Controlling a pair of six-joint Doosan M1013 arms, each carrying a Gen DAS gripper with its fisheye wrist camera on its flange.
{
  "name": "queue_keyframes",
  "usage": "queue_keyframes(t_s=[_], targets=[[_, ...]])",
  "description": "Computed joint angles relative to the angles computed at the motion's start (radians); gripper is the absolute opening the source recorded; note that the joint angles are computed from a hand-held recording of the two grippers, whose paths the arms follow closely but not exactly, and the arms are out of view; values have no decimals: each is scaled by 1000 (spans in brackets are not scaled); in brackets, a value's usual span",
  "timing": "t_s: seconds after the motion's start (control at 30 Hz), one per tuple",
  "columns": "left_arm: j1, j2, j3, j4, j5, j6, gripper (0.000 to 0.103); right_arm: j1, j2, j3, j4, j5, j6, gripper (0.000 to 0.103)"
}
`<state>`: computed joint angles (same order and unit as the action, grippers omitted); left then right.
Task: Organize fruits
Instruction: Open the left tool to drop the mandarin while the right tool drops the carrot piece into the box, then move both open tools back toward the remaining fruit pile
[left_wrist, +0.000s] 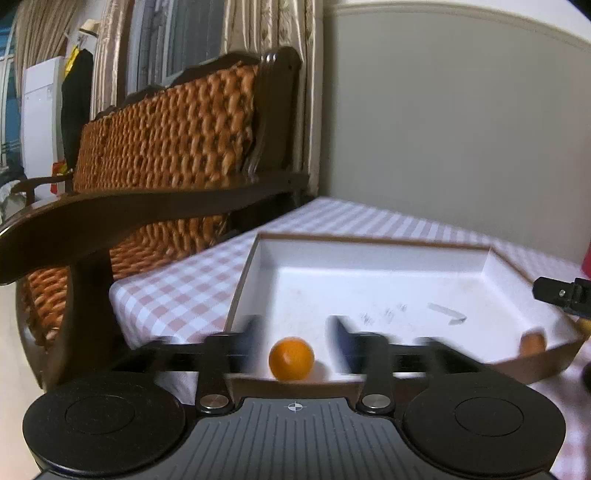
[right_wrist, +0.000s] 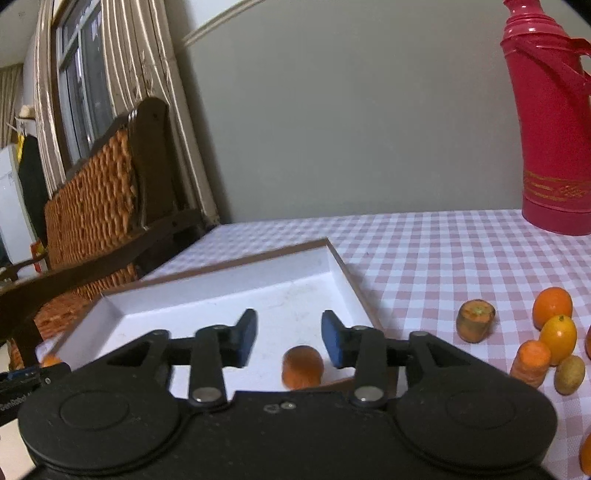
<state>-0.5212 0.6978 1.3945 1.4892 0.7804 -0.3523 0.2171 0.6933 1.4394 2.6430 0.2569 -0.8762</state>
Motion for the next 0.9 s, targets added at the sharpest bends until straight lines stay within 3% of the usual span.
queue_keyframes(t_s=[0.03, 0.1, 0.23, 0.57, 0.83, 0.9], targets=[[-7, 0, 5, 39, 36, -47, 102, 0, -7, 17, 73, 38, -67, 70], [-28, -1, 30, 176, 133, -159, 103, 2, -23, 63, 222, 151, -213, 84], [-42, 0, 42, 250, 164, -175, 103, 2, -44, 120, 340, 276, -366, 95], [-45, -10, 49, 219, 108, -158, 103, -12, -56, 160, 334, 347, -358, 97], [-52, -4, 37, 181, 84, -105, 103, -16, -63, 172, 259, 300, -302, 97], [-54, -1, 32, 166, 75, -80, 103, -19, -70, 168, 192, 238, -244, 97]])
